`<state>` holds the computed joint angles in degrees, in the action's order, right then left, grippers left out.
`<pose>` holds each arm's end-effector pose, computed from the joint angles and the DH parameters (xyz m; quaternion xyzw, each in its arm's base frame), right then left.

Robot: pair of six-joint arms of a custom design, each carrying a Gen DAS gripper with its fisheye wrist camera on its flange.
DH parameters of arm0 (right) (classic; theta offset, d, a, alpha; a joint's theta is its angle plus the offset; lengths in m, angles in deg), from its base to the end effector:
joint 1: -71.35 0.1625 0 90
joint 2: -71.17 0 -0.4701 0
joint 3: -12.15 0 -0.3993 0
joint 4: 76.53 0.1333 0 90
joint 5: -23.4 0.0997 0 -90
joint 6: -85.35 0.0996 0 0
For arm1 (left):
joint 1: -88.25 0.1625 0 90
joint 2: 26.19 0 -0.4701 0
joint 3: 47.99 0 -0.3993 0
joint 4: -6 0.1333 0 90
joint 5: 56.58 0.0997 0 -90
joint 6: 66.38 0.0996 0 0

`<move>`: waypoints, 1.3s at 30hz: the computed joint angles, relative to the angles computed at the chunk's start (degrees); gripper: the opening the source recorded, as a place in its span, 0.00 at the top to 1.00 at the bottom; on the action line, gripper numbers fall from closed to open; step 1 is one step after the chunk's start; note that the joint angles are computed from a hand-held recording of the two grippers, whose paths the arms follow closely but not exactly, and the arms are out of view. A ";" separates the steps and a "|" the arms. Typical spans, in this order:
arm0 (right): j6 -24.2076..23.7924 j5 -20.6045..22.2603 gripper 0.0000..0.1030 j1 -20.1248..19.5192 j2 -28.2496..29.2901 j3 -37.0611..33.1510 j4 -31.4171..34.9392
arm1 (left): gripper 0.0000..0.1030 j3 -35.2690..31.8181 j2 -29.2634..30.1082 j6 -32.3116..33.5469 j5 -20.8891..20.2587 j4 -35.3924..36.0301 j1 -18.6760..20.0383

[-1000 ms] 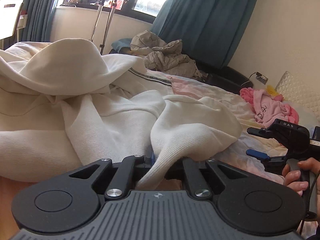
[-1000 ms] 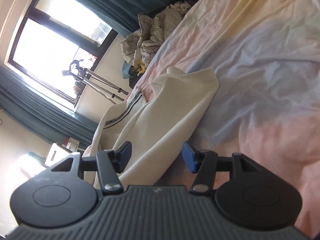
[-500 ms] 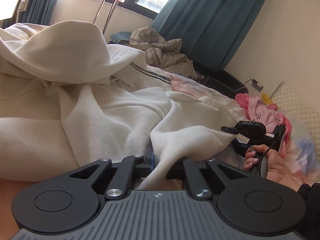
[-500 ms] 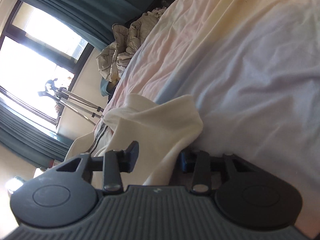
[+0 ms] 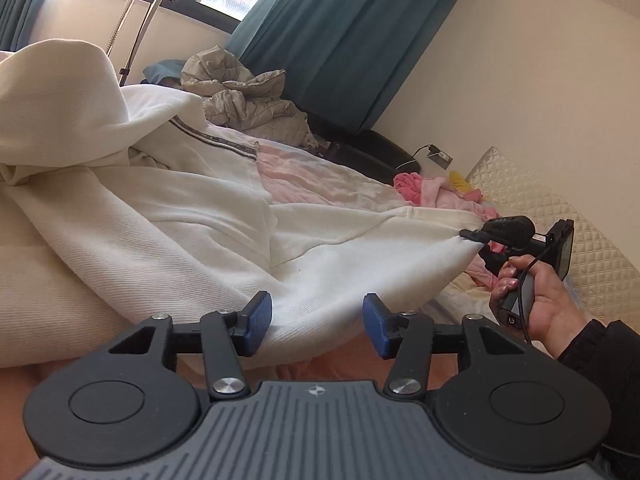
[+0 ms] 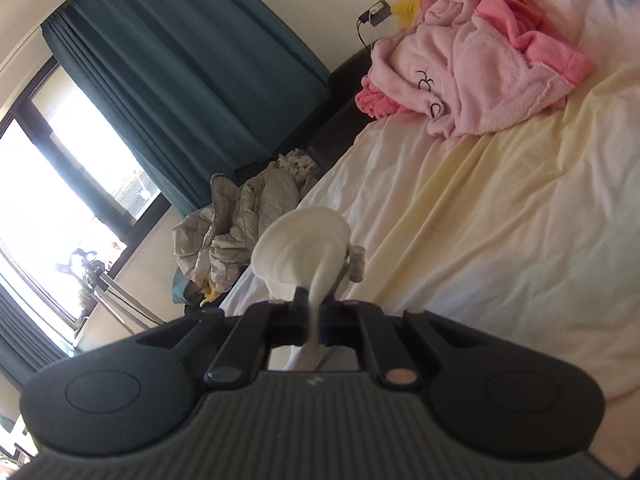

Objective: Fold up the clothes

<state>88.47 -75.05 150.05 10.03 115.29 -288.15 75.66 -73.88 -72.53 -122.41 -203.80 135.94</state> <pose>-0.0088 -0.6494 0.3873 -0.1429 -0.7541 0.6328 0.1020 -0.2403 -0.5226 0.1263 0.2072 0.8866 -0.4126 0.0273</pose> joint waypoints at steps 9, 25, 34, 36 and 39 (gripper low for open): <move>12.72 1.68 0.94 -8.20 -6.44 5.47 14.10 | 0.36 6.73 -9.69 -20.32 17.27 0.33 -4.88; 9.59 0.17 0.59 -8.10 -5.41 5.28 12.06 | 0.32 15.90 -28.63 -67.78 24.19 18.92 -0.33; 9.32 -1.26 0.68 -7.92 -2.29 3.20 6.08 | 0.63 14.00 -28.90 -69.74 34.06 20.99 -0.18; 9.72 -1.04 0.75 -7.81 -1.90 2.82 4.95 | 0.82 13.41 -29.67 -71.12 34.55 22.78 0.34; 9.42 -2.15 0.77 -7.17 -1.65 2.51 3.57 | 0.89 12.35 -30.89 -67.79 34.36 23.49 0.53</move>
